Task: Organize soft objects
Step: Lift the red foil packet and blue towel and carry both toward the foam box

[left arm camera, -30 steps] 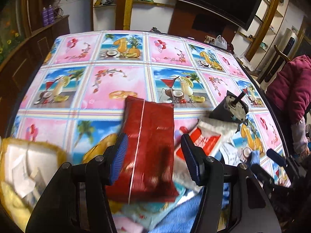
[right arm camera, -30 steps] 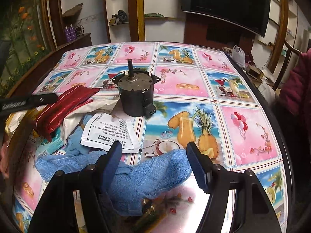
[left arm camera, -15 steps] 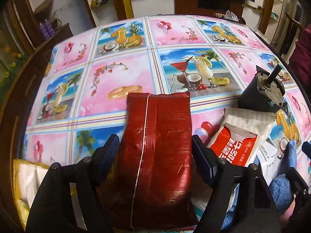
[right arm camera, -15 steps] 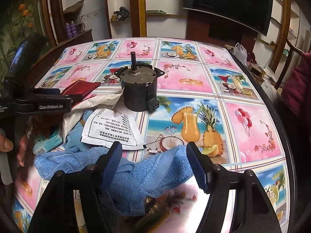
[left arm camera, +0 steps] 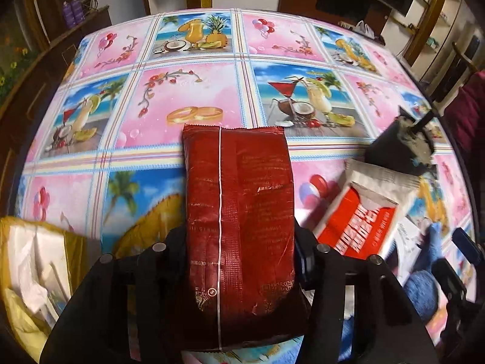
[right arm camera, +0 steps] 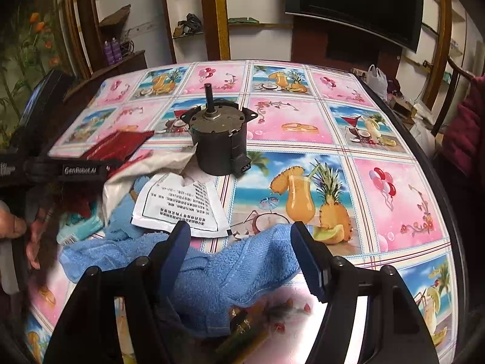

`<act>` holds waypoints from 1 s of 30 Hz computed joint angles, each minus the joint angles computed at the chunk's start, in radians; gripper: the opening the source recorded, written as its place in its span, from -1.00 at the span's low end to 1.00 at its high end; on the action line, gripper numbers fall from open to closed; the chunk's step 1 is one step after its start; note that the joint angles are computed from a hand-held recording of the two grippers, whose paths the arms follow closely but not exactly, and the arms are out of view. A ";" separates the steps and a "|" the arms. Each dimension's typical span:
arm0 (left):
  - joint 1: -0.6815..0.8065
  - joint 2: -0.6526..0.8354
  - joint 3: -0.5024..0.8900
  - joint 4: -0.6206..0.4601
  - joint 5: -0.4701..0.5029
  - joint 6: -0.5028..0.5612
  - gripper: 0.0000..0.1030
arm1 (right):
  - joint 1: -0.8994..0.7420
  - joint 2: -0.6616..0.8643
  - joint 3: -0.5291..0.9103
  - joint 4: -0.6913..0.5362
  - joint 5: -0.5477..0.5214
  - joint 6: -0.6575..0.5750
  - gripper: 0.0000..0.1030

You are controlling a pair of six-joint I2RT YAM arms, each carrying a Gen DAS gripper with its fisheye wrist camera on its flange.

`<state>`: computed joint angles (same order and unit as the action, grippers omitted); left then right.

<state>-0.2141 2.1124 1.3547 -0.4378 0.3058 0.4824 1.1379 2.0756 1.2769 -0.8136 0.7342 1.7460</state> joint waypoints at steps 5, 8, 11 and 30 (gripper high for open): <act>0.101 -0.133 -0.107 -0.067 0.149 0.055 0.00 | 0.028 -0.137 -0.174 0.157 0.073 0.026 0.33; 0.176 -0.223 -0.191 -0.111 0.243 0.116 0.00 | 0.028 -0.200 -0.278 0.323 0.062 -0.035 0.33; 0.239 -0.281 -0.239 -0.177 0.335 0.166 0.00 | 0.023 -0.194 -0.284 0.370 0.042 -0.077 0.33; 0.731 -0.313 -0.171 -0.589 0.603 0.555 0.00 | 0.126 0.074 0.181 -0.045 0.110 -0.133 -0.31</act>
<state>0.5173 1.7992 1.1834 -1.0265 0.9092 1.0379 1.2642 2.1501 1.4574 -0.8586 0.8445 1.6132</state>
